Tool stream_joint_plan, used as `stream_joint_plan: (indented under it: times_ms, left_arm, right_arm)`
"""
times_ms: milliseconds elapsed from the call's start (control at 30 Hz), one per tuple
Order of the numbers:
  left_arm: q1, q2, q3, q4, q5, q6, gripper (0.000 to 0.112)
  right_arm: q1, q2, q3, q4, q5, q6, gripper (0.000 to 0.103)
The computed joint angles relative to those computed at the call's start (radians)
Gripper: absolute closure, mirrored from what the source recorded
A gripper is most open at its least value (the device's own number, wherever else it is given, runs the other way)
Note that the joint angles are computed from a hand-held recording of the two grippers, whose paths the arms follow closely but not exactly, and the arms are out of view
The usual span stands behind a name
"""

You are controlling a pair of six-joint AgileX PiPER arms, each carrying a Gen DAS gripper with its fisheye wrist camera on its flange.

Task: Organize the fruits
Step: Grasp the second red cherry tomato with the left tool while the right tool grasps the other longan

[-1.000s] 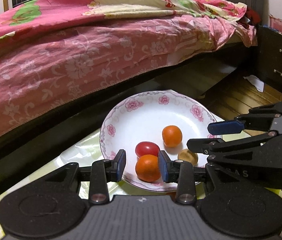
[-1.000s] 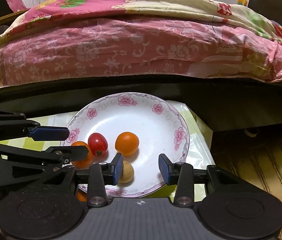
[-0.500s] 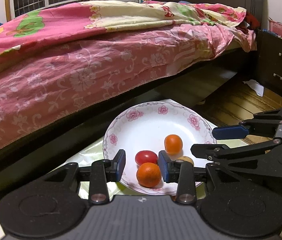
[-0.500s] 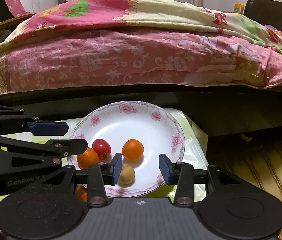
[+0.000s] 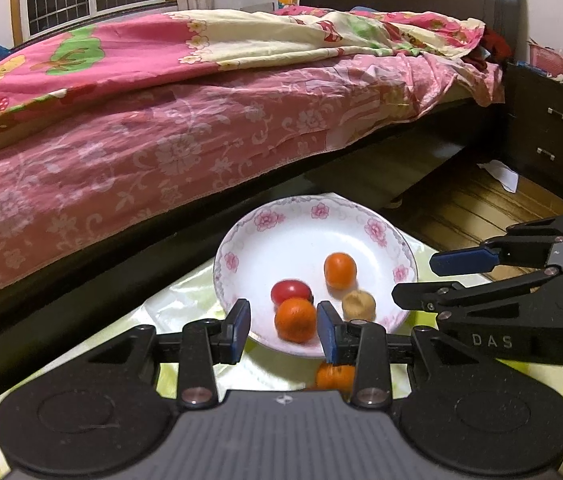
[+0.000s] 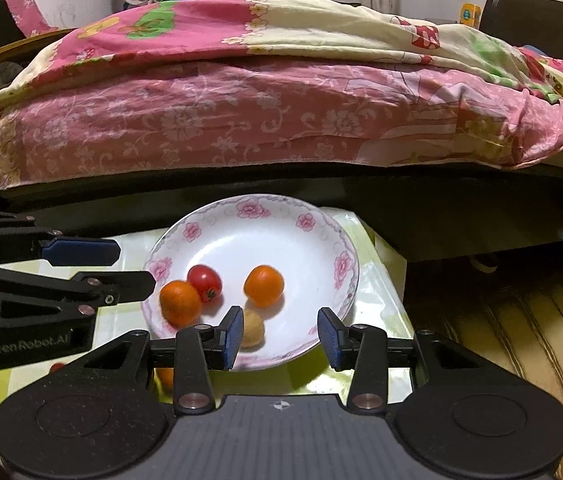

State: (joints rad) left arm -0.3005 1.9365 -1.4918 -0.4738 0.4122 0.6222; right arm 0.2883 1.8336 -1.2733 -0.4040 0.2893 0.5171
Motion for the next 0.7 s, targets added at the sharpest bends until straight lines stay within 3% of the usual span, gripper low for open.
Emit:
stream_joint_plan:
  times_ms: [167, 300, 500, 700]
  left_arm:
    - [0.055, -0.087, 0.129, -0.058, 0.012, 0.111, 0.064]
    - [0.106, -0.14, 0.229, -0.088, 0.024, 0.178, 0.064]
    - [0.156, -0.154, 0.298, -0.14, 0.042, 0.264, 0.064]
    - [0.188, -0.149, 0.329, -0.16, 0.057, 0.334, 0.064]
  right_arm:
    - [0.03, -0.038, 0.045, 0.042, -0.004, -0.031, 0.065]
    - [0.053, -0.058, 0.074, 0.242, -0.01, -0.209, 0.063]
    - [0.119, -0.063, 0.099, 0.322, -0.006, -0.291, 0.059]
    - [0.165, 0.011, 0.053, 0.363, 0.019, -0.334, 0.059]
